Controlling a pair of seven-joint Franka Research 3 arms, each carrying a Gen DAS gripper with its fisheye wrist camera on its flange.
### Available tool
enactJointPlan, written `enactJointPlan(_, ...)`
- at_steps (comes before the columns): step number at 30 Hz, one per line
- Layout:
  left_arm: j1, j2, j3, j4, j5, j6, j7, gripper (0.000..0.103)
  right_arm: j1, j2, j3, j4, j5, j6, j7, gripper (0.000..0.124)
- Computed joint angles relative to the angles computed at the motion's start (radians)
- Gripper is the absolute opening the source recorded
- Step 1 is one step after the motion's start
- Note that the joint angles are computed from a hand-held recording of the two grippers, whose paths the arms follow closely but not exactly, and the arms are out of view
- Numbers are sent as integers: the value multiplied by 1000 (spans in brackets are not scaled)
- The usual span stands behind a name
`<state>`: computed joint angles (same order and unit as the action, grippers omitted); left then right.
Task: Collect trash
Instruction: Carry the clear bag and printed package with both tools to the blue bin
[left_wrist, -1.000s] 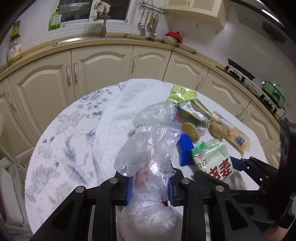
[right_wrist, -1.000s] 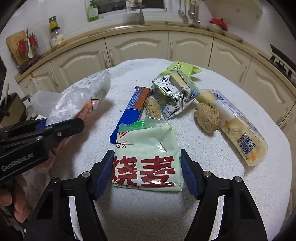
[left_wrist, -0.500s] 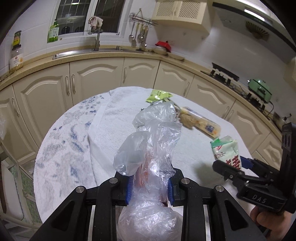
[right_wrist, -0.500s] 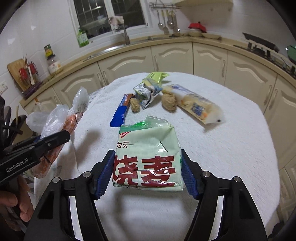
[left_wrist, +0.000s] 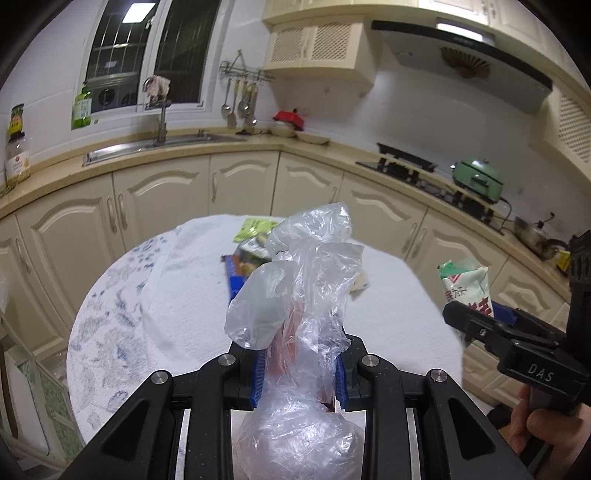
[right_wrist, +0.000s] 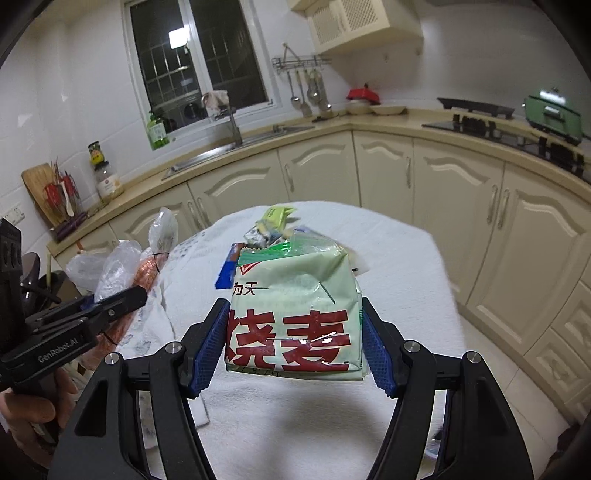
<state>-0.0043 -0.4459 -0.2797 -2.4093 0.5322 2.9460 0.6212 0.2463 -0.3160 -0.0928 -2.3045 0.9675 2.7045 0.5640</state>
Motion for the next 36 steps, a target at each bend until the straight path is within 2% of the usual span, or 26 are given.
enactJointPlan(10,0,-12,-96,47,55,33,-54,26,-35,-119,-50,-52,-22,73,2,69)
enactJointPlan(19,-26,90,-151,158,131,66,-79,26,-57,-194,-116,-82,-66,118,35,69)
enactJointPlan(23,-79,172,-126,215,131,82,-59,26,-76,-191,-145,-83,-78,128,51,69)
enactJointPlan(25,-94,222,-128,260,145,63,-59,26,-86,-183,-163,-81,-77,131,57,69)
enactJointPlan(30,-193,369,-78,382,128,27,7,26,-115,-137,-198,-66,-62,125,61,69)
enactJointPlan(36,-285,572,-35,576,-35,-32,216,26,-178,-26,-217,-19,-28,89,57,69)
